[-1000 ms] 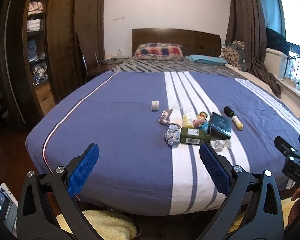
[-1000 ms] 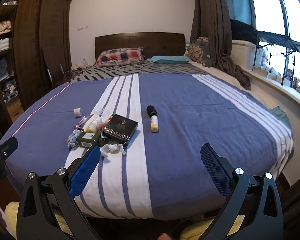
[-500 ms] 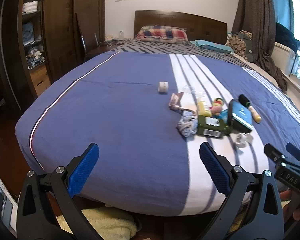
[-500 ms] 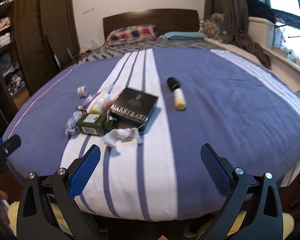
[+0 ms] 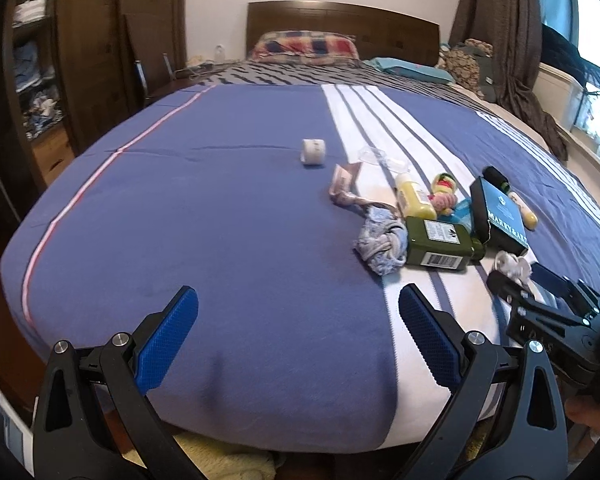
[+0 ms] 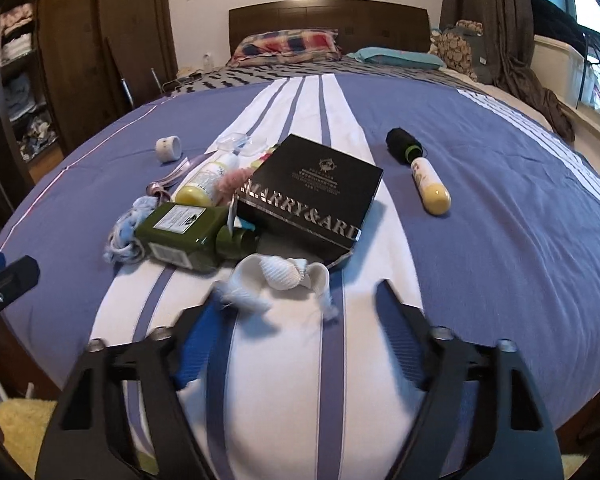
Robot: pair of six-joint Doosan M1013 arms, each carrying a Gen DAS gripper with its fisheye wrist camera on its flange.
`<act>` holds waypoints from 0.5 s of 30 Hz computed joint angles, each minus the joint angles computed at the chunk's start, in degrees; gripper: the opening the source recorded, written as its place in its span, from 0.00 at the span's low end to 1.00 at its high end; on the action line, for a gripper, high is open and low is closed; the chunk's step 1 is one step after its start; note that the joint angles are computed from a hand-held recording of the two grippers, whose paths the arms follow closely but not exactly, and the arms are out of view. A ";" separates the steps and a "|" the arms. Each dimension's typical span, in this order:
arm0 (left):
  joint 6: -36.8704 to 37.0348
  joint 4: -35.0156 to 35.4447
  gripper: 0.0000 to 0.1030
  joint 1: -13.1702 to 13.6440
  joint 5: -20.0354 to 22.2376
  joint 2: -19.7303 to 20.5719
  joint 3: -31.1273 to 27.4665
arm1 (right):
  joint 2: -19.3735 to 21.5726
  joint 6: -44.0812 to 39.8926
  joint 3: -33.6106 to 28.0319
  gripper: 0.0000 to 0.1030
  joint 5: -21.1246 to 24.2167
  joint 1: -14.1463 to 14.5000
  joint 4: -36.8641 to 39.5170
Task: Collect trash
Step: 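Grasp the white wrapper with the right gripper while the left gripper grasps the blue cloth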
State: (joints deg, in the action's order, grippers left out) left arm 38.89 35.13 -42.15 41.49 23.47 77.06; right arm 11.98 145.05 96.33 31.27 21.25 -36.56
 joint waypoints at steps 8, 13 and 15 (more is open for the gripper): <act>9.41 -8.12 0.74 0.68 -2.36 3.27 -3.88 | -0.80 -2.27 0.69 0.16 -1.62 -0.93 1.63; 13.42 -11.51 0.56 0.95 -0.70 5.67 -6.83 | -2.22 -3.23 1.83 0.15 -3.06 -1.48 3.00; 14.72 -13.97 0.57 1.37 -1.30 6.36 -7.61 | -2.72 -4.59 2.21 0.15 -3.53 -1.85 4.40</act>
State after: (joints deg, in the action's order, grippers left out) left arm 53.62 21.15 -40.79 40.19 29.84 69.45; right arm 9.25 140.47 98.53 27.74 19.40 -32.16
